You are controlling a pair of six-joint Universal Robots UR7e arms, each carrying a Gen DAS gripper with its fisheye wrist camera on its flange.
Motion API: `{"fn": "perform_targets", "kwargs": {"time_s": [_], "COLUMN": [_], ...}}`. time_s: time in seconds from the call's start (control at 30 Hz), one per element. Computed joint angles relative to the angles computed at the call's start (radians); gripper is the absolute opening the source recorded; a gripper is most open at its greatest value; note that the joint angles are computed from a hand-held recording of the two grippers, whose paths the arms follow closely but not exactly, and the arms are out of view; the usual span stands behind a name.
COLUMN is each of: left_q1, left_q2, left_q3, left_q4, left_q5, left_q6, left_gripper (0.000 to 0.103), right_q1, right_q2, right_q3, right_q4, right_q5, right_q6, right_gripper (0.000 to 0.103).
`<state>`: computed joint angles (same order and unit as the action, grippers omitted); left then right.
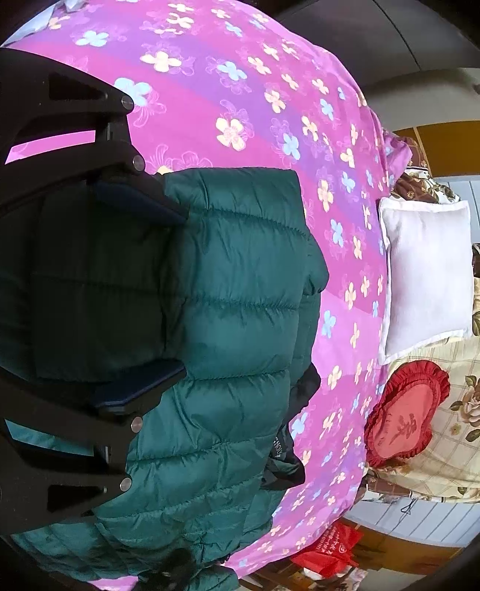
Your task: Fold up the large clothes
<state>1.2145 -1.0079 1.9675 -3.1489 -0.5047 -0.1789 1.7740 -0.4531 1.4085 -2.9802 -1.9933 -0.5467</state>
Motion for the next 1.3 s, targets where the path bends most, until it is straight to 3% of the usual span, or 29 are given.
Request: {"fn": "perform_targets", "kwargs": {"time_s": [0.13,0.3,0.63,0.77,1.07,1.3], "left_q1": [-0.002,-0.005,-0.007,-0.008,-0.075,-0.141], "left_q2": [0.011,0.016,0.012,0.009,-0.135,-0.171], "left_q3": [0.0,-0.001,0.003,0.006,0.102,0.158], "left_q4": [-0.025,-0.015,-0.005,0.0,0.229,0.275], "left_q5": [0.011,0.028,0.03,0.03,-0.073,-0.077], "left_q6": [0.016,0.014,0.004,-0.001,-0.206,-0.292], "left_gripper": [0.078,0.079,0.079,0.079,0.079,0.079], "right_q1": [-0.03,-0.017,-0.02,-0.033,-0.031,-0.035], "right_q2": [0.012,0.019,-0.049,-0.018,-0.098,-0.135], "right_q3": [0.002,0.001,0.082,0.033,0.124,0.159], "right_q4": [0.01,-0.004,-0.062,0.021,-0.013,-0.061], "right_q5": [0.005,-0.027,0.028,0.001,0.036,0.024], "right_q6": [0.007,-0.004,0.044,0.07,0.072,0.076], "right_gripper": [0.067,0.067,0.067,0.067,0.067,0.067]}}
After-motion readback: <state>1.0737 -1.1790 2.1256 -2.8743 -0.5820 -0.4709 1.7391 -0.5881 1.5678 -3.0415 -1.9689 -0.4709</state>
